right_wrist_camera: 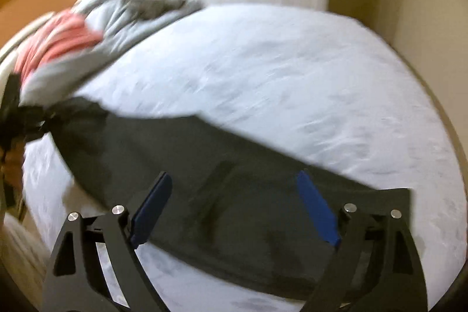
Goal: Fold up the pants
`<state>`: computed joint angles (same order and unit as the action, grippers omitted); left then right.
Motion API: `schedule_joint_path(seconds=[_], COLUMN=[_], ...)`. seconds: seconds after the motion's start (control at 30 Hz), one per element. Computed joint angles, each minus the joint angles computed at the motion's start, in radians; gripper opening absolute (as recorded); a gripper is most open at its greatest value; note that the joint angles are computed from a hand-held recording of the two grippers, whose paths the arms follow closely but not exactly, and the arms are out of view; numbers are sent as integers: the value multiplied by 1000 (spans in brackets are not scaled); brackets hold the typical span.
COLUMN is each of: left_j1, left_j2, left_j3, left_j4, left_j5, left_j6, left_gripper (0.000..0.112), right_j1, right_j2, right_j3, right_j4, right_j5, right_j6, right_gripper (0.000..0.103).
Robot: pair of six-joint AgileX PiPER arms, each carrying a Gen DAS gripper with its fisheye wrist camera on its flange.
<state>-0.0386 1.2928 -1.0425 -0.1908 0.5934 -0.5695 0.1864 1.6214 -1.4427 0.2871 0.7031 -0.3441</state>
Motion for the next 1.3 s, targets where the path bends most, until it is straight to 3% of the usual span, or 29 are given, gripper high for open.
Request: schedule_joint_path(seconds=[0.1,0.2,0.23,0.3,0.33,0.47,0.5,0.57,0.63,0.73,0.77,0.87,0.9,0.93,1.03,1.17,1.3], left_j1=[-191,-414,-449,-509,-534,-544,-535,-521,-505,-470,-459,-400,-381,-357,-327,-334,-353], left_j2=[-25,50,84,201,252,222,194,100,39,-17,-29,-56,-67,-77,-91,-97,-65], left_j3=[-70,-161,-180,-247,-273,-240,-218,-144,-95,-56,-45,-14,-1,13,41,49,19], left_j4=[159,358,367,296,281,238,231,324,425,547,582,549,531,506,503,548,559], left_j5=[-44,-73,-75,-32,7,36,26,-7,-20,29,44,52,48,40,34,42,21], left_j6=[-118,-259,-253,-158,-141,-87,-80,-185,-297,-405,-435,-406,-392,-363,-344,-385,-425], left_gripper=[16,22,27,64,65,67,77,86,86,86,86,86,86,86,86,86,86], right_j1=[-77,-130,-131,-122,-123,-99,-89,-70,-55,-23,2,99,120,127,141,91,-44], right_j2=[52,130,150,205,216,248,258,278,320,398,411,367,351,343,333,246,119], right_j3=[-95,-179,-186,-228,-238,-239,-242,-247,-263,-295,-290,-209,-186,-181,-211,-281,-311], right_j4=[32,85,92,98,110,206,233,251,288,350,339,216,216,237,247,385,352], right_j5=[47,100,115,170,191,259,277,296,341,407,393,223,181,170,175,250,284], right_j6=[28,15,20,19,10,-65,-89,-94,-67,-33,-17,48,29,1,-16,-137,-188], right_gripper=[85,85,85,85,85,85,87,88,89,89,89,96,93,63,15,14,13])
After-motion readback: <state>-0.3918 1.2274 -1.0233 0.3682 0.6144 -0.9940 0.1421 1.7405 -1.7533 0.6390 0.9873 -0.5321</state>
